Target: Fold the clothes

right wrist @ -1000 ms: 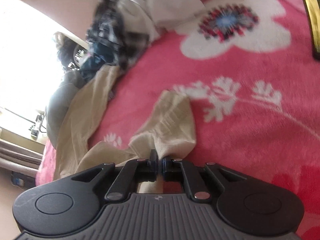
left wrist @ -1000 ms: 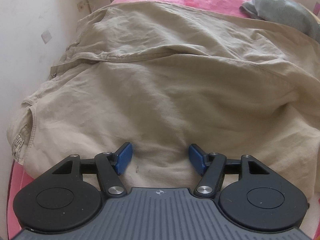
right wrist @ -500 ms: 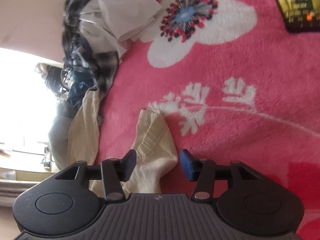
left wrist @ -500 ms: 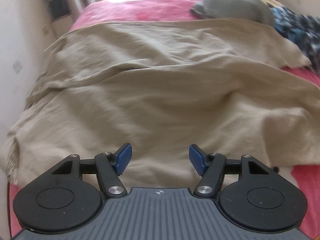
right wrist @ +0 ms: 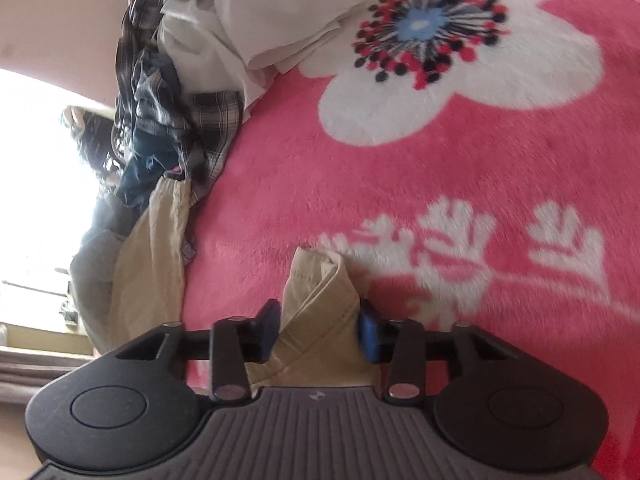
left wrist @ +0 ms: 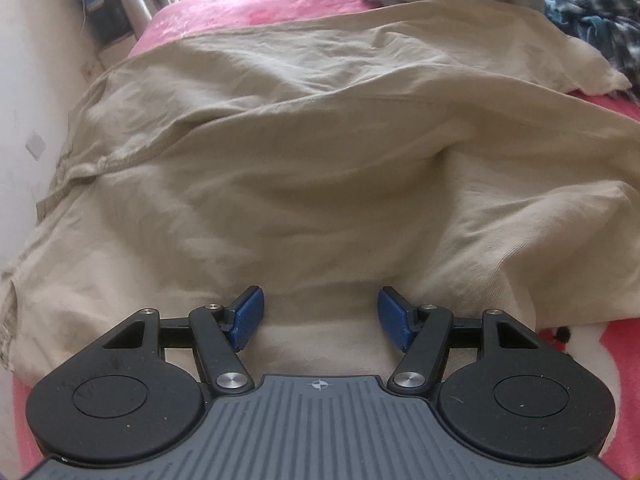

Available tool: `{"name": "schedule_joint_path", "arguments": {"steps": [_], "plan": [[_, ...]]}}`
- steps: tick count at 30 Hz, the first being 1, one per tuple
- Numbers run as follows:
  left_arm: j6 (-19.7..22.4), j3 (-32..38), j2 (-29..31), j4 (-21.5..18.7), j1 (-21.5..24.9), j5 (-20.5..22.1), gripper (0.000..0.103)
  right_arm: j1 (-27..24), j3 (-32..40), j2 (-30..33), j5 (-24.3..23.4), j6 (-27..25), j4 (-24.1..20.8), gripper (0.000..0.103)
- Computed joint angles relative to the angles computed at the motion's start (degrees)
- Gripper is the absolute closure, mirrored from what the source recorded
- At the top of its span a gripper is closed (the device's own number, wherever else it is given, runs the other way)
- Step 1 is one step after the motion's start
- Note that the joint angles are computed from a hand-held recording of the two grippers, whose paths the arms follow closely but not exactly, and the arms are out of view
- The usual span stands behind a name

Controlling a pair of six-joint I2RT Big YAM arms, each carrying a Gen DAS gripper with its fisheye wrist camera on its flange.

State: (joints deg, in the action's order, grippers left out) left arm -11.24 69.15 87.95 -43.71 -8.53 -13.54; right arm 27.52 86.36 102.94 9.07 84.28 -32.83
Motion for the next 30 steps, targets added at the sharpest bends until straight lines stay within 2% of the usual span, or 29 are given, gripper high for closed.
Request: {"name": "schedule_joint_path", "arguments": {"steps": [1,3,6,8,12,15,18,21,23,25,27,28,30], "plan": [[-0.2,0.0,0.0,0.0,0.0,0.0,0.038,-0.1,0.5,0.4,0.1,-1.1,-0.4,0.087],[-0.2,-0.1,0.0,0.1,-0.2,-0.5,0.037,-0.4,1.0,0.7,-0.4,-3.5,0.2,0.091],[-0.1,-0.8,-0.1,1.0,-0.6,-1.5,0.037,-0.2,2.4,0.6,-1.1,-9.8,4.0,0.092],[0.1,-1.1,-0.2,1.5,-0.8,-1.9,0.037,0.4,4.1,0.5,-3.1,-18.1,9.2,0.092],[0.3,-1.2,-0.1,1.7,-0.8,-2.1,0.036,2.0,5.5,-0.7,-13.9,-39.4,25.6,0.092],[0.1,-1.0,-0.1,1.3,-0.7,-1.7,0.035,2.1,6.3,-2.1,-16.7,-47.7,29.0,0.092],[0.1,-1.0,-0.3,1.0,-0.5,-1.2,0.035,-0.3,2.3,-4.5,-12.2,-44.3,31.1,0.092],[0.3,-0.8,-0.3,0.4,-0.3,-0.8,0.035,-4.2,-2.7,-5.3,-7.3,-36.4,31.5,0.092],[0.6,-0.6,-0.3,-0.1,-0.2,-0.5,0.034,-6.6,-3.7,-4.1,-5.2,-33.0,27.2,0.092],[0.8,-0.4,-0.3,-0.7,-0.1,-0.2,0.034,-7.7,-2.0,-1.9,-4.5,-32.2,19.8,0.092],[1.0,-0.2,-0.3,-1.2,0.0,0.0,0.034,-7.5,0.1,-0.1,-2.6,-33.2,14.8,0.090],[1.1,0.0,-0.2,-1.6,0.0,0.2,0.034,-7.1,1.5,0.5,0.2,-33.5,12.3,0.089],[1.0,0.3,-0.1,-2.2,0.1,0.4,0.034,-6.7,3.9,1.1,5.5,-31.9,8.3,0.077]]}}
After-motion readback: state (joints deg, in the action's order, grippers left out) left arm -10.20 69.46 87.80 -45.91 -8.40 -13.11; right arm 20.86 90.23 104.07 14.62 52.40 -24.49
